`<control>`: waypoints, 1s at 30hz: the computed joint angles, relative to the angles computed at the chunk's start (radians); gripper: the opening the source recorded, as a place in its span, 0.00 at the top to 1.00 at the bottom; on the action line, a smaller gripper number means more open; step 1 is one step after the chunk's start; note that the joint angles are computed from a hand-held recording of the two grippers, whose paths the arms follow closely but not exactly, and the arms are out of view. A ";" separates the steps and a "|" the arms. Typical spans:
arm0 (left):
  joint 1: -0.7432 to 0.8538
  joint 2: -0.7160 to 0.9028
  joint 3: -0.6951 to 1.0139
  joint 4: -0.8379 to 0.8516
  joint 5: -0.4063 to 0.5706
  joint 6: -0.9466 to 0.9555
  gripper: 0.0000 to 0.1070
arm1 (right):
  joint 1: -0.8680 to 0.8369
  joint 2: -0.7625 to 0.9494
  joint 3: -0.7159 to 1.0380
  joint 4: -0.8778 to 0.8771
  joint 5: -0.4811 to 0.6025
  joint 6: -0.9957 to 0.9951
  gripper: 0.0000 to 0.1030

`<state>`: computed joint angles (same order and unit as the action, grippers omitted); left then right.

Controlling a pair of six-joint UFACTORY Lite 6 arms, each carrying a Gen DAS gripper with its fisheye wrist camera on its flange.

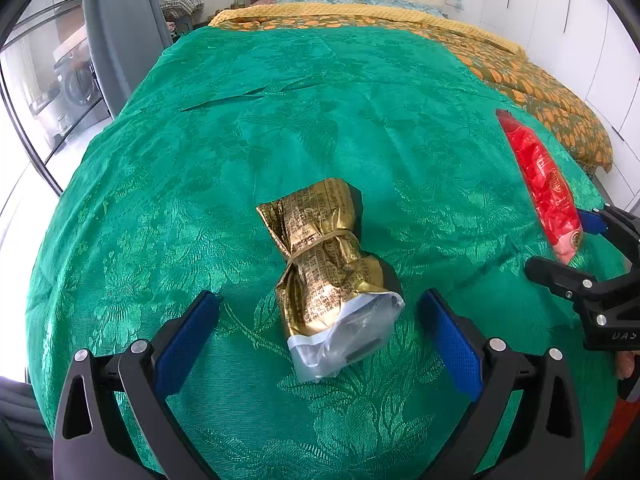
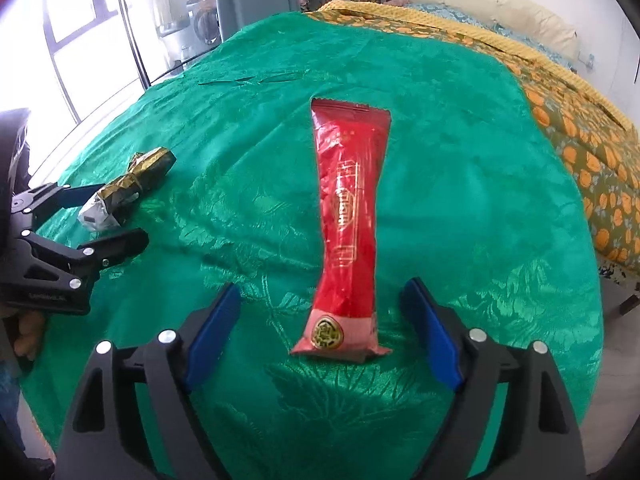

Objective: Collect trash

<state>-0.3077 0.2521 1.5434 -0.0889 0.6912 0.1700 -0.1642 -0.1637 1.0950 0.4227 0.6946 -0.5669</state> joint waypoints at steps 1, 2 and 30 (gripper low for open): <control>0.000 0.000 0.000 -0.001 0.000 0.001 0.08 | 0.004 -0.003 -0.003 -0.010 -0.004 0.007 0.19; 0.000 0.000 0.000 0.000 0.000 0.000 0.08 | 0.012 -0.004 -0.003 -0.025 -0.007 0.020 0.18; 0.094 -0.060 -0.043 -0.247 0.076 0.261 0.08 | -0.037 -0.009 -0.003 0.037 0.042 -0.058 0.13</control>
<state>-0.2133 0.1918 1.5009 -0.3356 0.7672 0.4310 -0.2016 -0.1731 1.0918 0.4602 0.7367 -0.6251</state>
